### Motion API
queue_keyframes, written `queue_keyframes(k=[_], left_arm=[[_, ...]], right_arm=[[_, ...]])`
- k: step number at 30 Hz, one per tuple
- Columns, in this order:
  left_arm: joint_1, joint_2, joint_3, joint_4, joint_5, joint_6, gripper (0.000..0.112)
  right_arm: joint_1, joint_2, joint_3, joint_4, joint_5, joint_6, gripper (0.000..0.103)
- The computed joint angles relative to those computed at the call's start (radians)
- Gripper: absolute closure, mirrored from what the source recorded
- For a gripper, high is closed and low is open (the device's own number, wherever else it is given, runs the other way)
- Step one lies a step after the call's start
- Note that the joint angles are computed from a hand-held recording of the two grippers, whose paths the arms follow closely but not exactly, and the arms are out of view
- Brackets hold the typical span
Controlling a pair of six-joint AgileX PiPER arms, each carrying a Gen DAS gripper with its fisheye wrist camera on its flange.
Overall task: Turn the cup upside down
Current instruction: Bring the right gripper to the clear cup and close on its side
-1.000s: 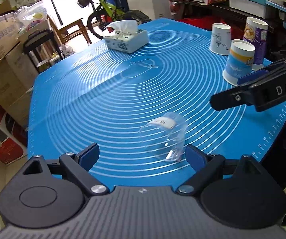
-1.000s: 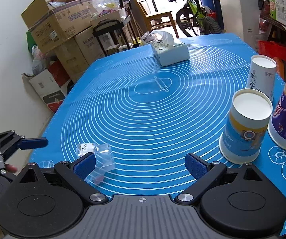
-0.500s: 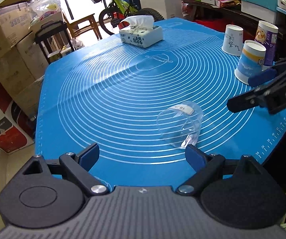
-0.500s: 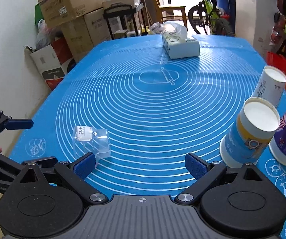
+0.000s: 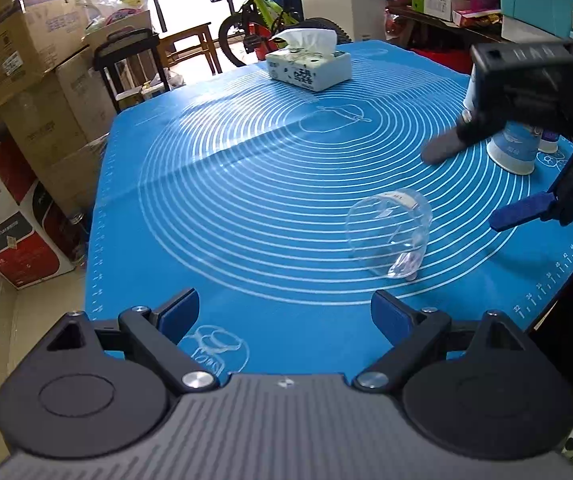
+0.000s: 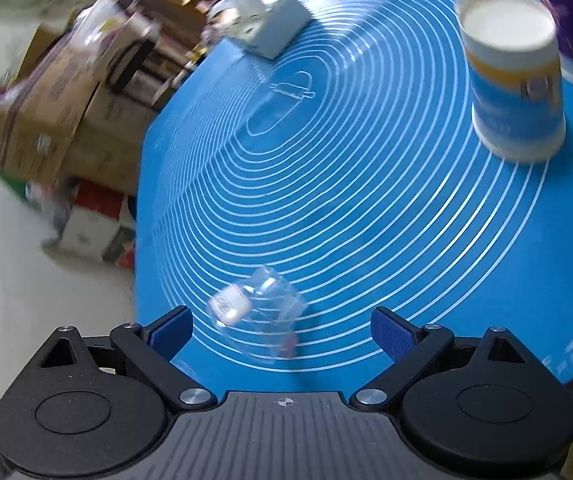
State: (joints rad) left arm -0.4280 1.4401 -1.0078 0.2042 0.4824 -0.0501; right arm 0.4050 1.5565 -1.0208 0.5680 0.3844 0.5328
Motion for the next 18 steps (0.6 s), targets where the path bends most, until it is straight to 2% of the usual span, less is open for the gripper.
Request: queue_keyframes(k=[8, 11, 18], left_arm=[[0.058, -0.010, 0.028, -0.091, -0.030, 0.102, 0.020], [0.080, -0.004, 0.028, -0.138, -0.042, 0.154, 0.020], [0.114, 0.030, 0.003, -0.179, -0.072, 0.189, 0.020]], right_arm=[[0.047, 0.065, -0.037, 0.011, -0.084, 0.263, 0.012], [0.034, 0.096, -0.048, 0.068, -0.077, 0.241, 0.015], [0.029, 0.173, -0.121, 0.014, -0.027, 0.310, 0.023]])
